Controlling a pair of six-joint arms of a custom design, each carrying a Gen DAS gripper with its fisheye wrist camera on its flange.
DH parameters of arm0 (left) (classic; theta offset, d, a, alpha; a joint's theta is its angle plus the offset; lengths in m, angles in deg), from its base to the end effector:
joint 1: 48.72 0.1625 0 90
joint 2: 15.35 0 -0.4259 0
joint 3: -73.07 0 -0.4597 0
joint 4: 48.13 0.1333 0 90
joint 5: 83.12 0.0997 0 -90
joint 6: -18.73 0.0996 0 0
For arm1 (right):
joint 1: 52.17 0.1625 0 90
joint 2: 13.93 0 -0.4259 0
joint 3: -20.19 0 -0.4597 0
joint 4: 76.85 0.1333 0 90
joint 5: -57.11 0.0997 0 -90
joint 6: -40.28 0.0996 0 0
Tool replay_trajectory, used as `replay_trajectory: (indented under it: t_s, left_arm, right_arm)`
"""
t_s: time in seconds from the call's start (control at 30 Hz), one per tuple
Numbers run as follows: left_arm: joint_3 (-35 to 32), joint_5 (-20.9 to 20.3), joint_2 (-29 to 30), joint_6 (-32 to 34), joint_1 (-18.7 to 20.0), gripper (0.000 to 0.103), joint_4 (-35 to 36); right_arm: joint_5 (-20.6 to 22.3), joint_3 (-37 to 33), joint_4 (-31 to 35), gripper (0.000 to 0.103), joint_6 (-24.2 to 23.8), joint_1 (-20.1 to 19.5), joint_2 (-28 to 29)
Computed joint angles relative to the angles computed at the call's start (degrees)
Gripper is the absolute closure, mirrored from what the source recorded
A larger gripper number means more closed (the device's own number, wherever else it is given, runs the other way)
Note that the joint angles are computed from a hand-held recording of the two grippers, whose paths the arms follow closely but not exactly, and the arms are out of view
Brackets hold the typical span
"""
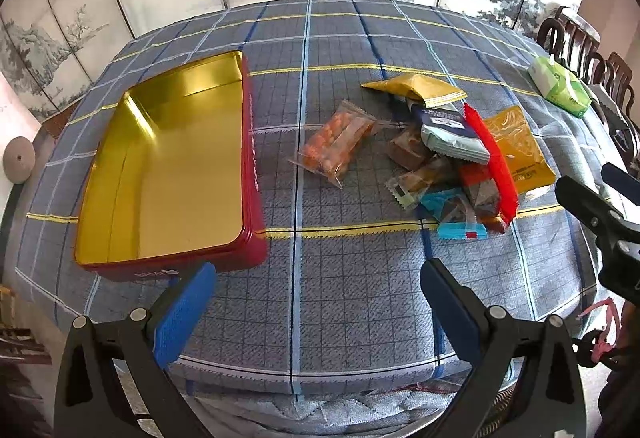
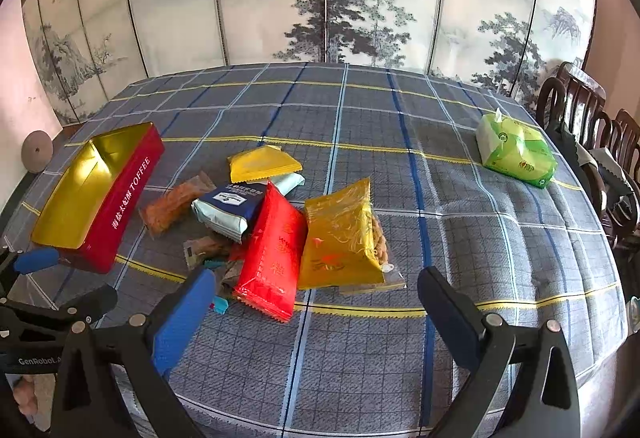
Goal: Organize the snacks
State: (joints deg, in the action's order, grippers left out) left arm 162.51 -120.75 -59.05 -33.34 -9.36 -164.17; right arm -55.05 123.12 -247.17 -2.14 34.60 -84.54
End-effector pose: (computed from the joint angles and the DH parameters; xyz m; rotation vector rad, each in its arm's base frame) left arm -0.4083 -0.6093 0.0367 0.1637 2.2479 -0.6190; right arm 0.0581 -0.6695 0.3308 0.5977 -2.2926 0.7893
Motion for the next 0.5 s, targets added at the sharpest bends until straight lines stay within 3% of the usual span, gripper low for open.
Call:
replay_trajectory:
  t_s: [0.5]
  left_arm:
    - [-0.3, 0.1, 0.4, -0.4, -0.1, 0.002, 1.0]
  right_arm:
    - [0.1, 0.1, 0.6, 0.0, 0.7, -0.2, -0.1]
